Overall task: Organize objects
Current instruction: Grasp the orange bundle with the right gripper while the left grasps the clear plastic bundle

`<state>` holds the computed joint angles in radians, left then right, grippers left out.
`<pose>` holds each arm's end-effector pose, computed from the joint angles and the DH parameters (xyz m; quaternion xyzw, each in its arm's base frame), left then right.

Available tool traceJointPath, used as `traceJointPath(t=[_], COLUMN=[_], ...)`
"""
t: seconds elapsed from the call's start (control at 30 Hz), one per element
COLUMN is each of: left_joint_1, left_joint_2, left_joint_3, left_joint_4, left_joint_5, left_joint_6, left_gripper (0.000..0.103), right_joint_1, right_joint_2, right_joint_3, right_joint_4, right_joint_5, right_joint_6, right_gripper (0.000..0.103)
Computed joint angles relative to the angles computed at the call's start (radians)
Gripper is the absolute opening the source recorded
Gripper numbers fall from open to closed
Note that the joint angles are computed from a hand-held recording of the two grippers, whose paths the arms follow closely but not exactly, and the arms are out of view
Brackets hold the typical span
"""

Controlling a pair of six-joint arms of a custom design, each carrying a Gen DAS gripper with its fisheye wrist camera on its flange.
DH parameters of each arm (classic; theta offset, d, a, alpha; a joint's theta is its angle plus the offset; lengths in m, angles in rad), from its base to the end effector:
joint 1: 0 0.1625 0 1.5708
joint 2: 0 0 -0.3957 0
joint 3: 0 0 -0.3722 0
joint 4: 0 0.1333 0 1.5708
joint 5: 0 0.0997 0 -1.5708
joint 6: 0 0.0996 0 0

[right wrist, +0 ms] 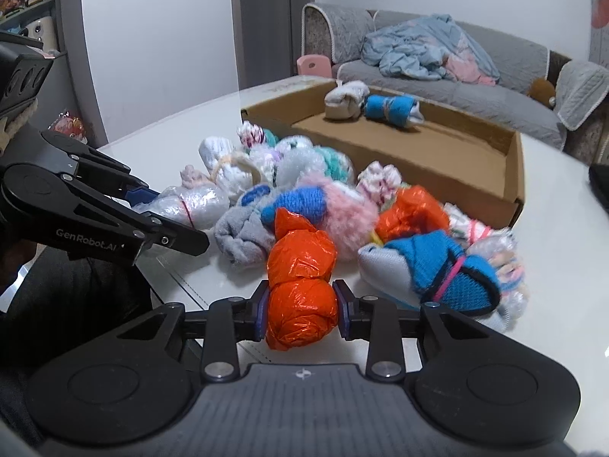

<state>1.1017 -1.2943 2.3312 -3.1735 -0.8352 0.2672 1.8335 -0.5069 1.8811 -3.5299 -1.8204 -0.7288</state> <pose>-0.0119 -0.4662 0.2139 0.2288 0.8721 -0.2939 0.3173 0.2491 -0.5078 -0.0359 0.4204 -0.8528 0.2508 0.1820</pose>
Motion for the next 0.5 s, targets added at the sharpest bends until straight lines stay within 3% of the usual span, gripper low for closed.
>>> traceJointPath(t=[0.23,0.5], left_joint_1=[-0.061,-0.069], left_joint_2=[-0.069,-0.051], left_joint_3=[-0.006,-0.133], left_joint_4=[0.029,0.061], left_joint_5=[0.027,0.036], left_joint_6=[0.024,0.086], left_gripper=[0.040,0.041], right_joint_1=[0.019,0.047], right_joint_2=[-0.064,-0.102], right_joint_3=[0.012,-0.050], right_joint_4=[0.036,0.078], right_joint_5=[0.044,0.066], right_joint_6=[0.041,0.054], right_gripper=[0.031,0.031])
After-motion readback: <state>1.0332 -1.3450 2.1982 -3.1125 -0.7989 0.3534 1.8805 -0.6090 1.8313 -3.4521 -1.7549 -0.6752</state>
